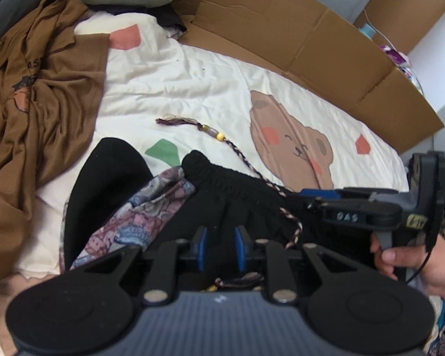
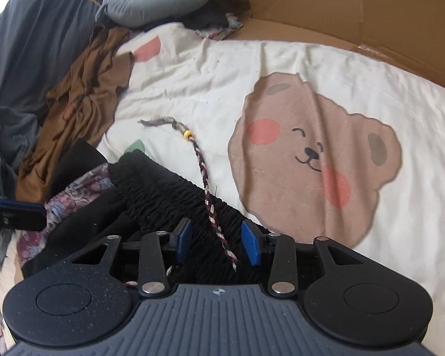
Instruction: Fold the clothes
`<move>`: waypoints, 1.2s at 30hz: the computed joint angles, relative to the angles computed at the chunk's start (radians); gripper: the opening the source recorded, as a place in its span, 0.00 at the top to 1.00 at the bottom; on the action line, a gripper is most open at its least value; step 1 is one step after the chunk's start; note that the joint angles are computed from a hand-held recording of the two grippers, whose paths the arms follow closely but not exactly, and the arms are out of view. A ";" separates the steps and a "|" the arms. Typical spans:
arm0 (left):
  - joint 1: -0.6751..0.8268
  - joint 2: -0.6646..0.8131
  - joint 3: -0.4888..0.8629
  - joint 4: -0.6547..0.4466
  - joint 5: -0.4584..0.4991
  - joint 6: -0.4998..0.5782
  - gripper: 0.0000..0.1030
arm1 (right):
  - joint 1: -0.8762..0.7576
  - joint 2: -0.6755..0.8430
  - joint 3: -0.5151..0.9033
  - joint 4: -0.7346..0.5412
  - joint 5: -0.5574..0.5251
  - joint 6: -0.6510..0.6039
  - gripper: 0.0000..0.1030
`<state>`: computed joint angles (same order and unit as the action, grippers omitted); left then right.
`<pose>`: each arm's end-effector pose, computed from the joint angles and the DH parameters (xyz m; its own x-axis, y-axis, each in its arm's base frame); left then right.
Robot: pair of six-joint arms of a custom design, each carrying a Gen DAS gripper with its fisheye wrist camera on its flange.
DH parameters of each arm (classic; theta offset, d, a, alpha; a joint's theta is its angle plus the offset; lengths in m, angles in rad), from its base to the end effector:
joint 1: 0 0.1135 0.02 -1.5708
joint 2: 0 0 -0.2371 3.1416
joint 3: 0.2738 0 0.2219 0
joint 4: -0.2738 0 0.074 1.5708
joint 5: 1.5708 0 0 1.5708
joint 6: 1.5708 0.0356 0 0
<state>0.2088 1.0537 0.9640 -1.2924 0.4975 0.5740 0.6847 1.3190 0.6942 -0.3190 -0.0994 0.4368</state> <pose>0.1412 0.0125 0.2568 -0.8583 0.3059 -0.4121 0.4424 0.8480 -0.2918 0.1786 0.1504 0.1782 -0.8537 -0.1535 -0.4976 -0.3457 0.8817 0.3210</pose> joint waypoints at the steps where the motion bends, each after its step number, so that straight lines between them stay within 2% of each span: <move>1: -0.012 0.004 -0.006 0.018 0.000 -0.018 0.80 | 0.007 0.021 0.004 0.009 0.012 -0.007 0.58; 7: -0.109 0.028 -0.039 0.130 -0.004 -0.170 0.76 | 0.042 0.078 -0.001 0.065 0.058 -0.031 0.63; 8: -0.128 0.030 -0.046 0.150 -0.007 -0.193 0.75 | 0.045 0.084 0.002 0.066 0.064 -0.038 0.67; 9: -0.150 0.030 -0.051 0.169 -0.013 -0.216 0.75 | 0.049 0.090 0.005 0.066 0.070 -0.044 0.77; 11: -0.191 0.030 -0.064 0.206 -0.023 -0.255 0.73 | 0.064 0.109 0.023 0.054 0.096 -0.069 0.85; 13: -0.224 0.033 -0.077 0.235 -0.026 -0.286 0.70 | 0.061 0.108 0.027 0.047 0.093 -0.087 0.88; 15: -0.253 0.038 -0.086 0.254 -0.024 -0.311 0.67 | 0.051 0.094 0.031 0.032 0.090 -0.093 1.00; 21: -0.354 0.016 -0.114 0.303 -0.042 -0.390 0.48 | 0.009 -0.044 -0.004 0.000 0.028 -0.074 1.00; 25: -0.401 0.020 -0.123 0.322 -0.028 -0.440 0.44 | -0.014 -0.148 -0.035 -0.028 -0.023 -0.045 1.00; 33: -0.493 0.028 -0.213 0.406 0.077 -0.597 0.44 | -0.002 -0.334 -0.111 -0.102 -0.047 -0.023 1.00; 36: -0.531 0.030 -0.244 0.441 0.089 -0.646 0.44 | 0.002 -0.393 -0.135 -0.133 -0.047 -0.013 1.00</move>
<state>-0.3218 1.0836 0.7201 -0.8518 0.5867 -0.0722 0.6868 0.9264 0.5589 -0.4519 -0.1464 0.4236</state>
